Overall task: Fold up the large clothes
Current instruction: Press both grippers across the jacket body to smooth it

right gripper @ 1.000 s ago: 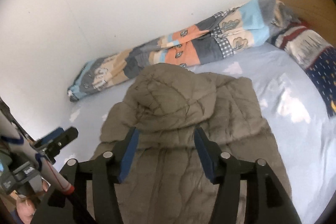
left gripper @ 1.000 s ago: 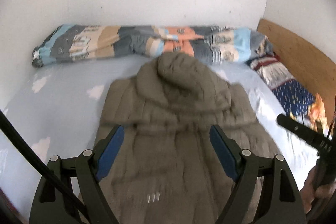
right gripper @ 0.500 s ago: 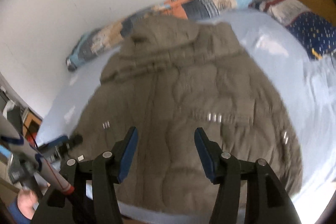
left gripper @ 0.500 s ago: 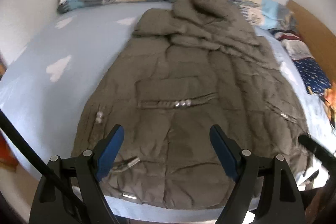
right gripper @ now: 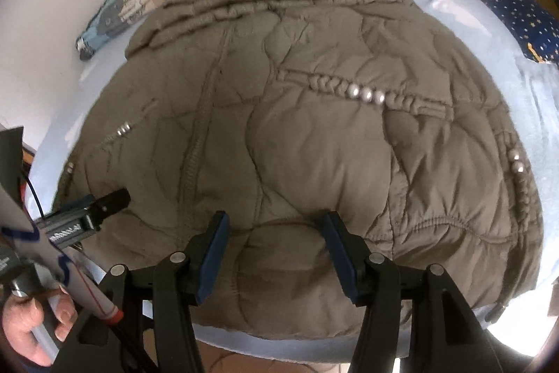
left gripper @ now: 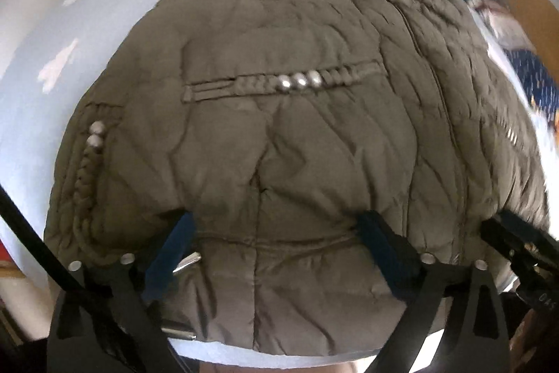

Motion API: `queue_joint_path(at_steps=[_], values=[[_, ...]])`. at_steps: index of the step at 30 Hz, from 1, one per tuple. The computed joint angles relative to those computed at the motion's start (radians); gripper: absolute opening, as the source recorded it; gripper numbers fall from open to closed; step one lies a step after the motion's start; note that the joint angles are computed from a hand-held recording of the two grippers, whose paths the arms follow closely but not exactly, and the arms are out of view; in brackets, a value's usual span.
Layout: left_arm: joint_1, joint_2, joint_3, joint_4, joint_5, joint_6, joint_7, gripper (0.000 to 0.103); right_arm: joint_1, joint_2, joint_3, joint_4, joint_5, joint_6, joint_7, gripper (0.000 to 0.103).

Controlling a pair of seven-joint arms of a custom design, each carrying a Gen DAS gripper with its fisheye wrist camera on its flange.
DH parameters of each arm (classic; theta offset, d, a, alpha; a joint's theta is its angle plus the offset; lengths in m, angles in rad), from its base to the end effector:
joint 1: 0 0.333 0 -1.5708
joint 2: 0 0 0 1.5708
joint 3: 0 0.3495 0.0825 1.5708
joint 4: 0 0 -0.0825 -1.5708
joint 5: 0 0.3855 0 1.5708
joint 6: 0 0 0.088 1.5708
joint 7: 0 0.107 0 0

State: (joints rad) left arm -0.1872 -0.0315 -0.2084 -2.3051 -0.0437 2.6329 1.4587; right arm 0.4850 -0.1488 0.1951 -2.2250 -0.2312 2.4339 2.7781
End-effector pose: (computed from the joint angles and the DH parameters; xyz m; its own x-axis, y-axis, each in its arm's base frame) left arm 0.4975 -0.2072 0.4291 -0.2585 -0.9638 0.0658 -0.9121 0.2210 -0.3454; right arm 0.4081 0.3342 0.5055 -0.3212 -0.9205 -0.2224 -0.8642 0.3810 -0.3286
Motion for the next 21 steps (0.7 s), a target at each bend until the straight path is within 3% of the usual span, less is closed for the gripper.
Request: queue_joint_path(at_steps=[4,13,21], values=[[-0.004,-0.001,-0.01,-0.026,0.123,0.042,-0.08,0.103,0.007,0.038,0.015,0.031,-0.052,-0.042,-0.019,0.077],[-0.001,-0.027,-0.023,-0.087,0.22,0.119,-0.169,0.103,0.037,0.089,0.024,0.095,-0.159,-0.157,0.023,0.08],[0.005,-0.054,-0.035,-0.123,0.264,0.156,-0.205,0.103,0.042,0.092,0.017,0.091,-0.181,-0.142,0.037,0.082]])
